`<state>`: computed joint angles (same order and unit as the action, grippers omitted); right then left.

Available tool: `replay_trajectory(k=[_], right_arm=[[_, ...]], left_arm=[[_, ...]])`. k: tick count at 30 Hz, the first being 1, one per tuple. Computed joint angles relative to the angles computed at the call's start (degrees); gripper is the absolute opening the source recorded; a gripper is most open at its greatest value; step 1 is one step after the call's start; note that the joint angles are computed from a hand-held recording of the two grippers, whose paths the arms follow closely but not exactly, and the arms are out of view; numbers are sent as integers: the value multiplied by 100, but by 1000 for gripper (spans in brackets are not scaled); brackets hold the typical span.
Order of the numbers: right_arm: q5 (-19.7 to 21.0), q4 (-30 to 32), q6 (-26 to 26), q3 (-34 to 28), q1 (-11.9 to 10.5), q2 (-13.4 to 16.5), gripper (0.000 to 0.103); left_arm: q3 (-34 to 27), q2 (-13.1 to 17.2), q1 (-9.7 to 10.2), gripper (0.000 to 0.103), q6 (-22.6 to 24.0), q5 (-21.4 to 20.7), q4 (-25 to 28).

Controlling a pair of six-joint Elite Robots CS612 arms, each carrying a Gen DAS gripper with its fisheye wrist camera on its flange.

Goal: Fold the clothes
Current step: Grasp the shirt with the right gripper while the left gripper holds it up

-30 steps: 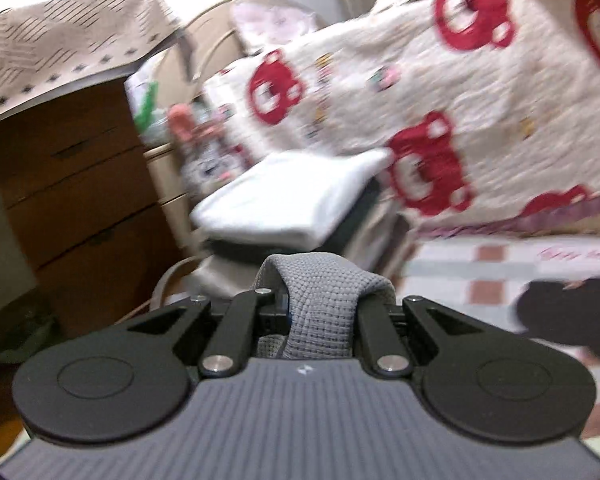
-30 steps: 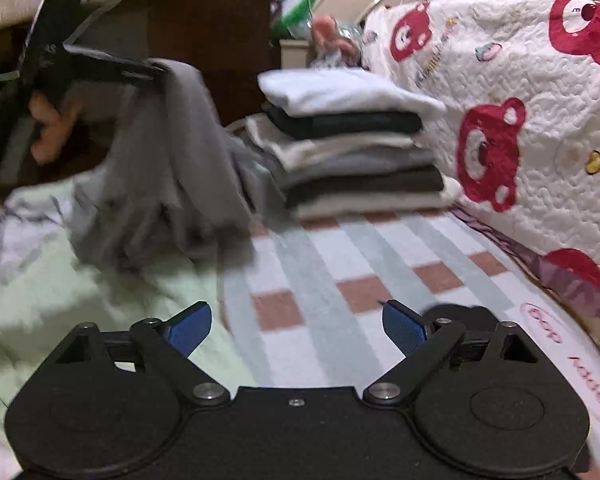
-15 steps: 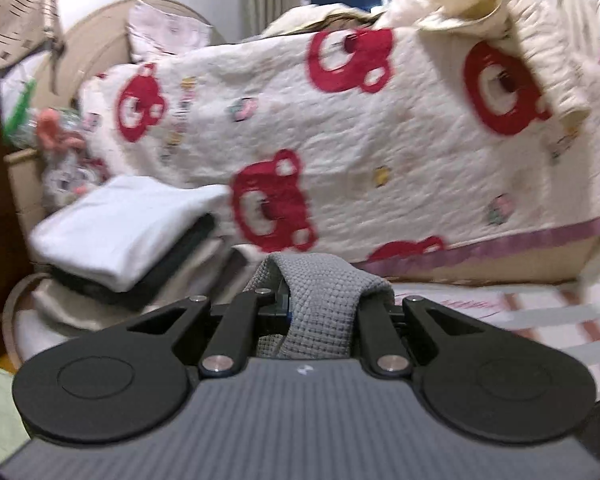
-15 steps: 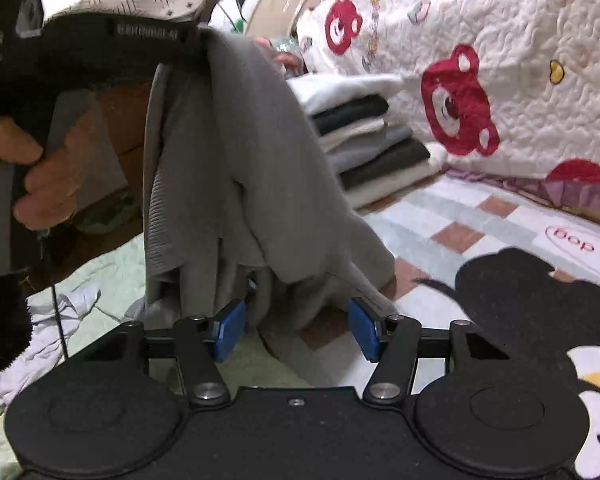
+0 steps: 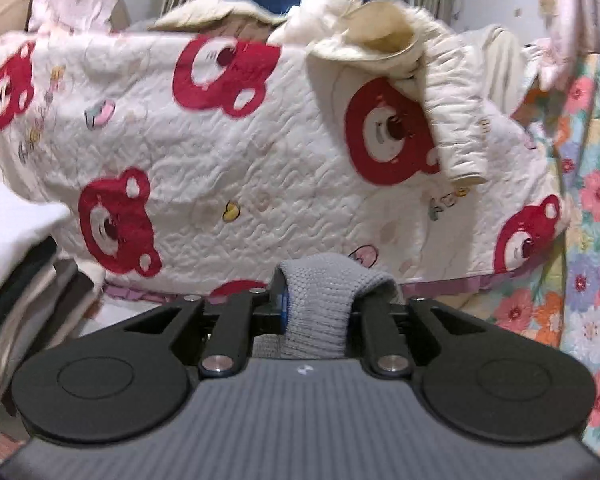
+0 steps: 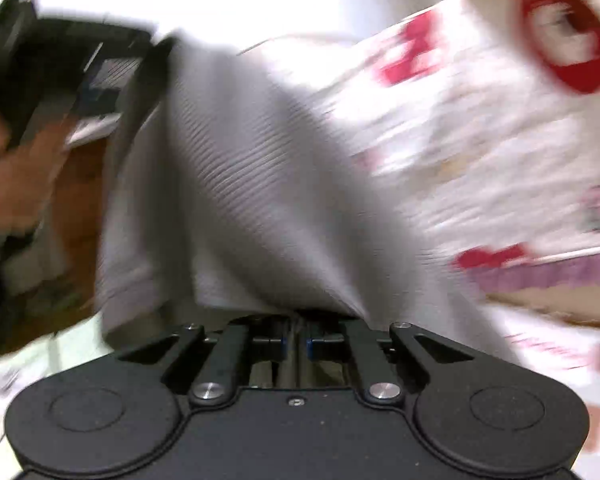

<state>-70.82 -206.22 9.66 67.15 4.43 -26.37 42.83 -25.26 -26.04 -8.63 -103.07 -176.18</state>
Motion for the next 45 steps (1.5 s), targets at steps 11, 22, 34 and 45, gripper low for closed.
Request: replay_trajectory(k=[11,22,34,45], right_arm=[[-3646,1857,191,490,-229,-287,16],[-1266,1420,1847,1481,-404,-452,33],[-2123,2602,619,629,22,-68,57],[-2810,1468,-107,615,9,10,2]], left_arm=[[450,358,-104,82,-282,840,1356],[1144,172,47,82,419,461,1715],[1163,268,337,71,-451,-876,2040],[629,578,334,10,-627,-855,2567]])
